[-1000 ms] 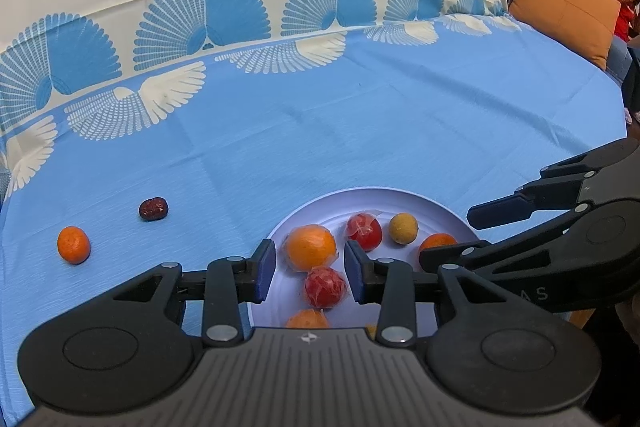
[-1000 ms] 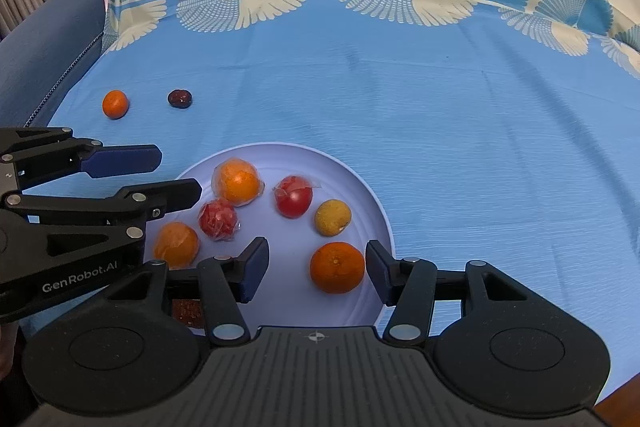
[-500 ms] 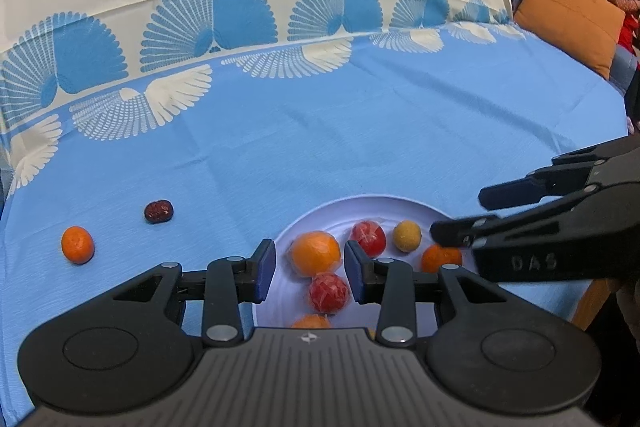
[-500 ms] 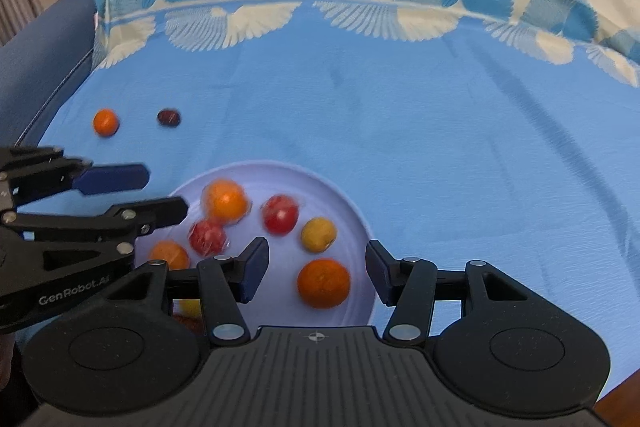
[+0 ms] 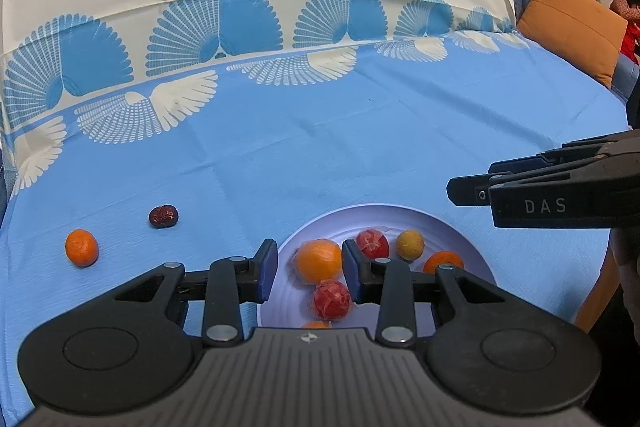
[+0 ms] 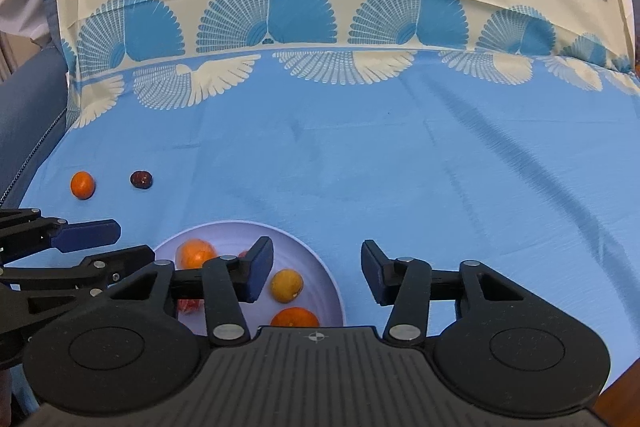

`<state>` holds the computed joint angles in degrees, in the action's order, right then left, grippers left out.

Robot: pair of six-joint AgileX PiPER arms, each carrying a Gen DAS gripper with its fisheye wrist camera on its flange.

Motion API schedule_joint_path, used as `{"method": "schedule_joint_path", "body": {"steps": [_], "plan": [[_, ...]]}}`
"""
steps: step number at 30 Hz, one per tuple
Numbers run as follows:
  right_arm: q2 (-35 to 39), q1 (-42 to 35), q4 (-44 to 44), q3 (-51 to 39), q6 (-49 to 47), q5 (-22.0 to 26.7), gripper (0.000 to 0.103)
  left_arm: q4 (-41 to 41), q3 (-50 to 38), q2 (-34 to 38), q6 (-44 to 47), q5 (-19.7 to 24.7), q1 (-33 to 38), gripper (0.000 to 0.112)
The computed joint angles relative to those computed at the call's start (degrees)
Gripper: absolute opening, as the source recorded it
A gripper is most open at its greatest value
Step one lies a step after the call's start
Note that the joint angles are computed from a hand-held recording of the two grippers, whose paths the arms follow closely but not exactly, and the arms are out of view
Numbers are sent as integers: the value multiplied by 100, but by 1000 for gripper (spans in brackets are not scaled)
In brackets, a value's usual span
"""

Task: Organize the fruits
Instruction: 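Move both grippers back toward the loose mandarin and date on the sheet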

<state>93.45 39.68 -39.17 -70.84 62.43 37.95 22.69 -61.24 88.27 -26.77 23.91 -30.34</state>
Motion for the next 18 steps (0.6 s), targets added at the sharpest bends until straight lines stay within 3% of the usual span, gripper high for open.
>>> {"method": "schedule_joint_path", "body": {"steps": [11,14,18], "plan": [[-11,4,11,1,0,-22,46,-211,14,-20,188,-55,30,33],[-21,13,-34,10,55,-28,41,-282,24,-83,269,-90,82,28],[-44,7,-113,48,163,-82,25,-275,-59,-246,103,-1,289,22]]}}
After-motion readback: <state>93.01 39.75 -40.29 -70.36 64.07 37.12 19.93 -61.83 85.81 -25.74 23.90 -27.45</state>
